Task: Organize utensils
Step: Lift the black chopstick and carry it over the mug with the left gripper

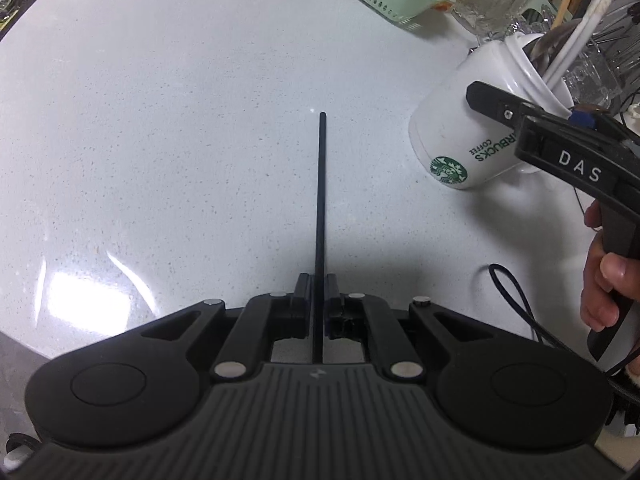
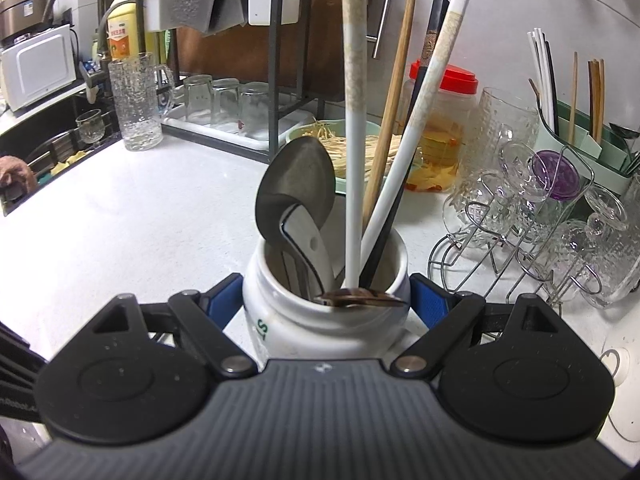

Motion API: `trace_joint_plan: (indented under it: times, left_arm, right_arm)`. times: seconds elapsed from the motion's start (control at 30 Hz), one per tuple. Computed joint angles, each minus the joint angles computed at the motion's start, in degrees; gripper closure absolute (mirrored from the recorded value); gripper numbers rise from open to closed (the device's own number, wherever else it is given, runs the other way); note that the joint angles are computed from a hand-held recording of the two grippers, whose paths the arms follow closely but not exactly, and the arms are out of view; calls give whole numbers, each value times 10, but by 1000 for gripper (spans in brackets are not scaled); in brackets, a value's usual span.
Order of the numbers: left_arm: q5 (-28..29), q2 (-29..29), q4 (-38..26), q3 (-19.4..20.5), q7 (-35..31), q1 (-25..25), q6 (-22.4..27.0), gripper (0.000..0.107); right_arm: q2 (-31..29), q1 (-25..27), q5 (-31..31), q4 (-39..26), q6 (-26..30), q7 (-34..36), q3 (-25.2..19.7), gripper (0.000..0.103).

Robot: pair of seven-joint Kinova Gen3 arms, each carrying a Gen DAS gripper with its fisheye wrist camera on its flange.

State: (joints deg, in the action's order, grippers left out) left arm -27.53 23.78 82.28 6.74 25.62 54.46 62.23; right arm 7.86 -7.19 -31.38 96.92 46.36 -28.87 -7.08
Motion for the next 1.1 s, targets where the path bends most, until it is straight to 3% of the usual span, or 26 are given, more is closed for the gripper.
trace_joint_plan:
  times: [0.17,0.33,0.43,0.7,0.87,0.97,1.1]
  left_arm:
    - [5,-16,3,5,16,6,11,90]
    - [13,-17,-19,18,49,29,41,65]
    - [16,-13,-20,25,66,41,30,64]
    - [32,-7,27,20,97,44,-49,66]
    - [31,2,40,9,118,47,-67,97]
    - [13,3,27,7,117,58,-49,101]
    - [10,4,-22,10,98,63,19,102]
  right_arm:
    - [3,5,-5,-6,12,12,1,13]
    - [4,5,-2,-11,20,13,2,13]
    - [6,7,0,-18,32,15,3,13]
    - [-1,9,-3,-11,33,21,5,13]
    - [1,5,5,-18,38,14,6,13]
    - [3,8,3,-20,43,20,6,13]
    - [3,11,-3,-19,45,27,6,13]
